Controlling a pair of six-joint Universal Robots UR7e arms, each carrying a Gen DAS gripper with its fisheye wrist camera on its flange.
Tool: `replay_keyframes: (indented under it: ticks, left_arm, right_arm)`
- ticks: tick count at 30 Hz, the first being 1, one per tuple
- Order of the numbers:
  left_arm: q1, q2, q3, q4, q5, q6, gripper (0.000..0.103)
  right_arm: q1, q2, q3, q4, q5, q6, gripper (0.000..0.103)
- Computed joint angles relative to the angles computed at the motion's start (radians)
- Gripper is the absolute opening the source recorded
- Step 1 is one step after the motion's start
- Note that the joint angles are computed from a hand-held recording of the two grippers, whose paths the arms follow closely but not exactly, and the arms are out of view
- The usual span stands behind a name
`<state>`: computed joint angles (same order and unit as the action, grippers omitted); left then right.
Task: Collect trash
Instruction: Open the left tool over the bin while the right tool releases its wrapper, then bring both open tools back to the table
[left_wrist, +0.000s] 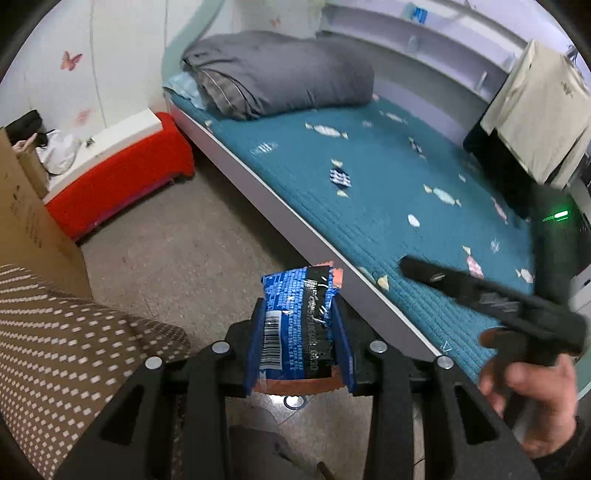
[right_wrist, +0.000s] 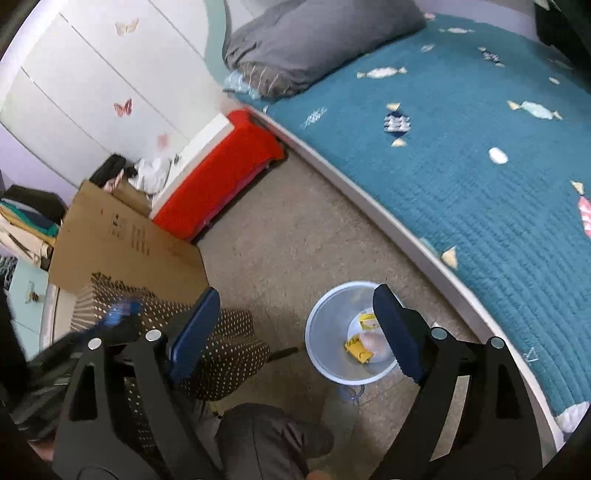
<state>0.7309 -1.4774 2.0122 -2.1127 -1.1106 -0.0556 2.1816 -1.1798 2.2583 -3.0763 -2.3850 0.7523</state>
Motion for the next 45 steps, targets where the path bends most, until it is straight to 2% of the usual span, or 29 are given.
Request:
replay_keyframes:
  ticks: [1,3,4,5,6,10,16,22,31,37,45]
  left_arm:
    - [0.001,0.010,0.001,-0.006,0.003,0.005,0.037]
    - [0.001,0.035,0.001,-0.014,0.010,0.022,0.058]
    - [-0.003,0.040,0.009,-0.031,0.035,0.022,0.086]
    - [-0.008,0.039,0.019,-0.058,0.051,0.023,0.094]
    - [-0.010,0.029,0.031,-0.090,0.061,0.031,0.094]
    - [-0.010,-0.001,0.018,-0.060,0.061,0.002,0.094]
    - [-0.045,-0.078,0.029,-0.052,0.109,-0.009,0.094]
    - [-0.081,-0.168,0.029,-0.024,0.136,-0.029,0.095]
    - [-0.129,-0.293,0.008,0.028,0.181,-0.053,0.095]
    - [-0.142,-0.367,-0.011,0.069,0.221,-0.074,0.096]
    - [-0.158,-0.498,-0.031,0.145,0.344,-0.099,0.096]
  right_arm:
    - [0.004,-0.004,-0.001,0.000,-0.007,-0.001,0.085]
    - [0.014,-0.016,0.002,-0.004,-0.025,-0.007,0.087]
    - [0.021,-0.018,-0.001,-0.003,-0.034,-0.007,0.088]
    - [0.028,-0.018,-0.004,-0.001,-0.041,-0.005,0.089]
    - [0.034,-0.017,-0.007,0.000,-0.045,-0.004,0.090]
    - [0.050,-0.007,-0.013,-0.012,-0.047,0.002,0.097]
    - [0.081,0.023,-0.047,0.022,-0.078,0.046,0.097]
    - [0.131,0.061,-0.108,0.066,-0.108,0.044,0.097]
    - [0.216,0.156,-0.261,0.125,-0.131,-0.033,0.097]
    - [0.259,0.237,-0.373,0.135,-0.117,-0.128,0.097]
    - [0.313,0.356,-0.515,0.091,-0.116,-0.273,0.097]
